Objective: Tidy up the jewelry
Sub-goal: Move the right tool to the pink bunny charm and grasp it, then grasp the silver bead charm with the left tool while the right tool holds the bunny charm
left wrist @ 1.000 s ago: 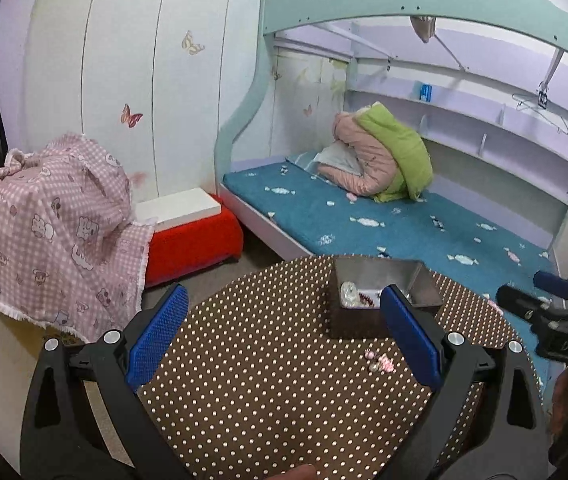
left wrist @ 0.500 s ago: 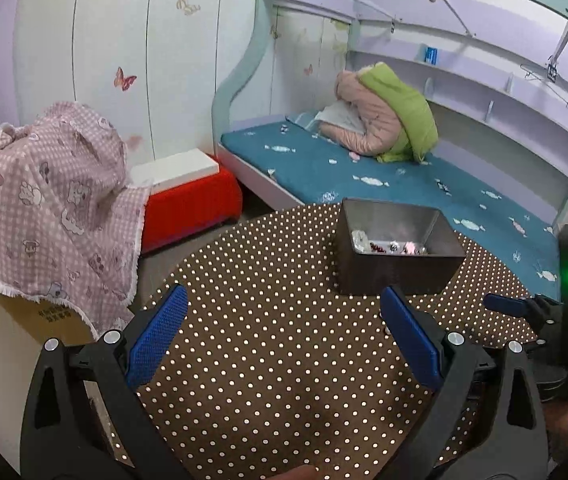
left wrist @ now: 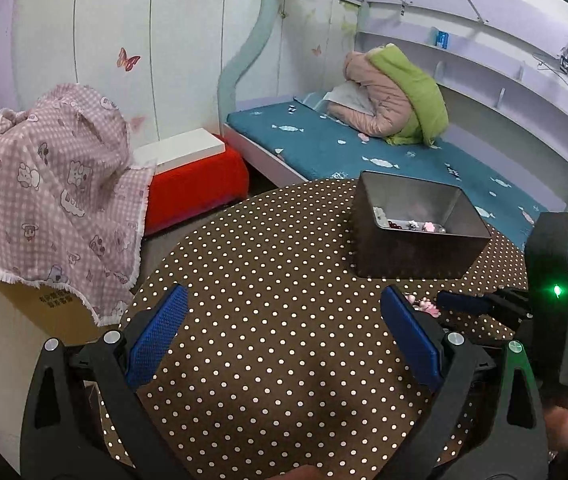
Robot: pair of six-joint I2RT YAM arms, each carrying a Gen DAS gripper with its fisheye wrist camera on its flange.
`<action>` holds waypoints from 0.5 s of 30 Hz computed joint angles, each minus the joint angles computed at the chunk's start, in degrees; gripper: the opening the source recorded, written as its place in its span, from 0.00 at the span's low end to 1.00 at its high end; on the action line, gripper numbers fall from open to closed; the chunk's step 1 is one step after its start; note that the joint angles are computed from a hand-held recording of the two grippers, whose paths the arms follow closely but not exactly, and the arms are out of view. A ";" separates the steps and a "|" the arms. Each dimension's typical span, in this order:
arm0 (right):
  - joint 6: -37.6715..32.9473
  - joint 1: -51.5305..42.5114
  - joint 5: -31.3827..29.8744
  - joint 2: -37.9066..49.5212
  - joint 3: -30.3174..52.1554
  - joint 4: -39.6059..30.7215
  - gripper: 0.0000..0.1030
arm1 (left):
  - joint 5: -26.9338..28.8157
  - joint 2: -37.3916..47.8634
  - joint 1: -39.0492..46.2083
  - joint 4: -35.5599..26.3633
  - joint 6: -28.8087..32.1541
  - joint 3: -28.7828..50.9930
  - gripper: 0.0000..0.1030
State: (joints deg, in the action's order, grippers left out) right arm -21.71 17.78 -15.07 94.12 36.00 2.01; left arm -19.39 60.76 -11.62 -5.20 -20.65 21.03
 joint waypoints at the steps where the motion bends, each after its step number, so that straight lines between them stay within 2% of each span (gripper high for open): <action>1: -0.57 -0.27 -0.47 -0.23 -0.24 -0.11 0.26 | 0.14 0.40 0.09 0.33 0.05 0.04 0.94; 3: -1.19 -1.06 -1.01 -0.68 -0.42 -0.69 0.15 | 0.39 0.84 0.22 0.54 0.22 0.22 0.94; 15: -1.69 -6.41 -6.33 -3.05 -2.77 -1.43 0.14 | 0.01 4.30 -1.79 2.14 0.36 1.58 0.94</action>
State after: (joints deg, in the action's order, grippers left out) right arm -23.40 11.37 -21.39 91.07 33.23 0.58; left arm -19.37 65.05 -13.41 -3.05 -20.29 22.61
